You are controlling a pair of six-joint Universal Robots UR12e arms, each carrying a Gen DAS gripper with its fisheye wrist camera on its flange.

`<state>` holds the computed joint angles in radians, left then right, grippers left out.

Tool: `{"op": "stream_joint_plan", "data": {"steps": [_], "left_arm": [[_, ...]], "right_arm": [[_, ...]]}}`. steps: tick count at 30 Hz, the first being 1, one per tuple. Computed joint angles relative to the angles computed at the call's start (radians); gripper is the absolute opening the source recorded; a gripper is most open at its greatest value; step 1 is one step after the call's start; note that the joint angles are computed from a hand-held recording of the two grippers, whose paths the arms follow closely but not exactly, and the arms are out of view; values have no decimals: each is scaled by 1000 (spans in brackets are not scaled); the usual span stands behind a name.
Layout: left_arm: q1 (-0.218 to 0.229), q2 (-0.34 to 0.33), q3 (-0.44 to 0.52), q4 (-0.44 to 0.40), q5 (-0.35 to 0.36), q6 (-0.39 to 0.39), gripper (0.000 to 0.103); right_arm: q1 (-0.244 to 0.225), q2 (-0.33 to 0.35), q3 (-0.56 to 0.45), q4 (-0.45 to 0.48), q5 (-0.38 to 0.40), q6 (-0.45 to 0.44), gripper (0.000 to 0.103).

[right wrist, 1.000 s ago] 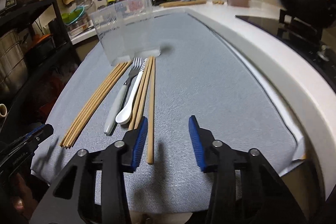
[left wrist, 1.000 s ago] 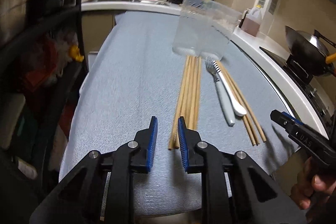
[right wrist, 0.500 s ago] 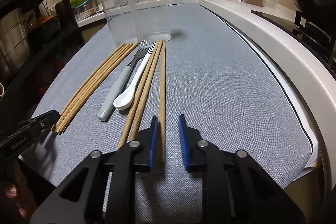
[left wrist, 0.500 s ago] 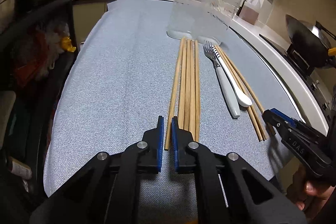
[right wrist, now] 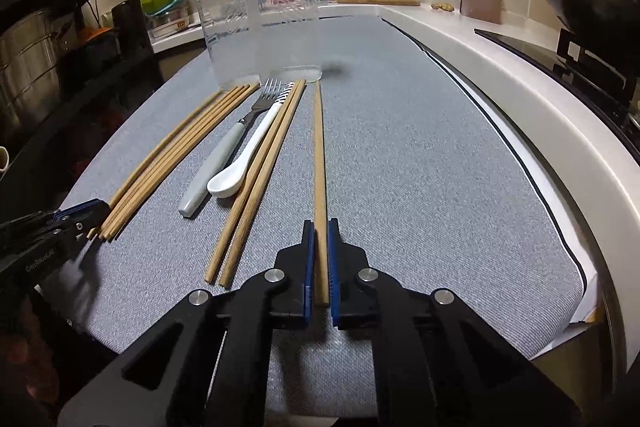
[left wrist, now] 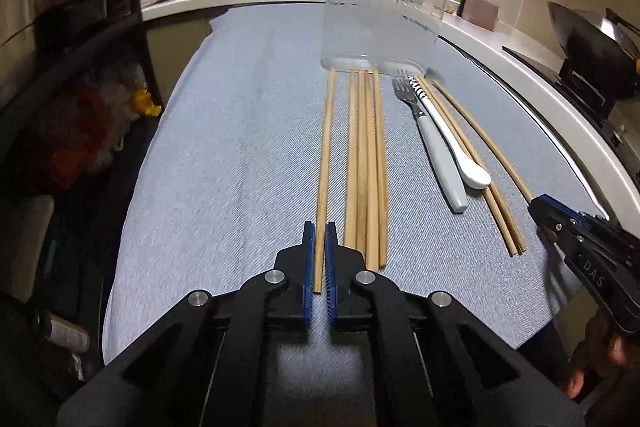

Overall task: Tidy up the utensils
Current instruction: 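Close the left gripper on one wooden chopstick while the right gripper grasps another, then lift the left gripper's chopstick over the clear container while the right gripper carries its chopstick there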

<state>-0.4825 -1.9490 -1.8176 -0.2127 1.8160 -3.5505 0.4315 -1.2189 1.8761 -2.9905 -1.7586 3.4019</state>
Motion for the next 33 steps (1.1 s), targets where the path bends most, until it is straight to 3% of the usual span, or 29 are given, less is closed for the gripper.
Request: {"op": "stream_joint_plan", "data": {"steps": [3,7,10,15,21,33], "left_arm": [[1,12,-19,12,-20,-20,5],[-31,-20,-18,94,85,110,6],[-27,-29,-36,175,81,110,6],[-40,-44,-38,227,127,165,6],[-32,-29,-56,240,105,140,5],[-20,40,-94,330,61,179,5]], "right_arm": [[-7,-11,14,-2,23,9,6],[-2,-9,11,4,10,-13,7],[-4,-9,11,2,20,-3,7],[0,-6,10,-3,11,4,7],[-2,-20,16,-9,14,16,6],[8,-93,28,-101,-15,-66,6]]}}
